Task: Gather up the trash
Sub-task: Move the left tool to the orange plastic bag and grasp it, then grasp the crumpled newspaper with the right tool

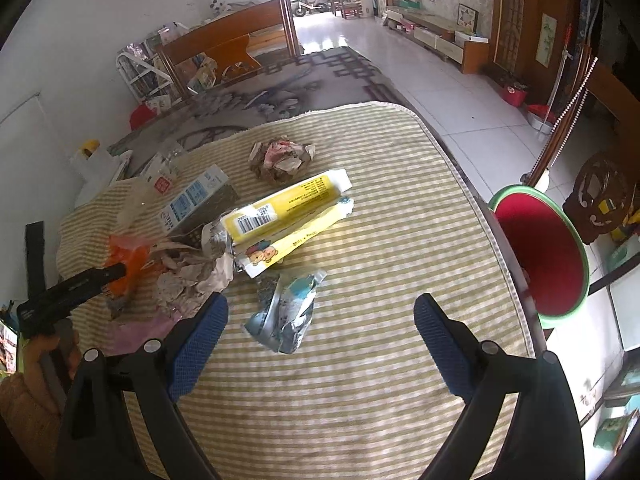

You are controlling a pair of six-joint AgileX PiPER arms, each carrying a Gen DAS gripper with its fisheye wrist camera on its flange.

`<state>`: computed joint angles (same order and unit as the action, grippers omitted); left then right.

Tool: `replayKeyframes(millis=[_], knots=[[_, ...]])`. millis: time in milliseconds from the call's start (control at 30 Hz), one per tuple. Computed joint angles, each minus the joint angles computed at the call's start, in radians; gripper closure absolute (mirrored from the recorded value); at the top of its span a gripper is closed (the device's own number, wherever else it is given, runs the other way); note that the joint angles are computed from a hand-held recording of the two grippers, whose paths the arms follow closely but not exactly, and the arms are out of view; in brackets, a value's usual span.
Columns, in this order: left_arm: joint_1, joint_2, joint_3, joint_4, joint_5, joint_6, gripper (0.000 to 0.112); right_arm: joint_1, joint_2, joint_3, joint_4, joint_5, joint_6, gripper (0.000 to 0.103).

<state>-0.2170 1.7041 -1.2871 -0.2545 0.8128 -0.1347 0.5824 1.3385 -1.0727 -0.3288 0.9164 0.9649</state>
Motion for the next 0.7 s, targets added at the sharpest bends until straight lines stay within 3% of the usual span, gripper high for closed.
replayKeyframes(millis=[100, 367, 700], knots=[[0.014, -0.012, 0.021, -0.045, -0.013, 0.028, 0.054, 0.014, 0.026, -0.025, 0.003, 0.009, 0.01, 0.012], [0.001, -0.19, 0.145, -0.042, -0.076, 0.045, 0.055, -0.039, 0.197, -0.164, 0.245, -0.061, -0.181, 0.012], [0.045, -0.276, 0.191, -0.082, -0.031, 0.068, 0.054, -0.039, 0.42, -0.344, 0.448, -0.078, -0.302, 0.012]])
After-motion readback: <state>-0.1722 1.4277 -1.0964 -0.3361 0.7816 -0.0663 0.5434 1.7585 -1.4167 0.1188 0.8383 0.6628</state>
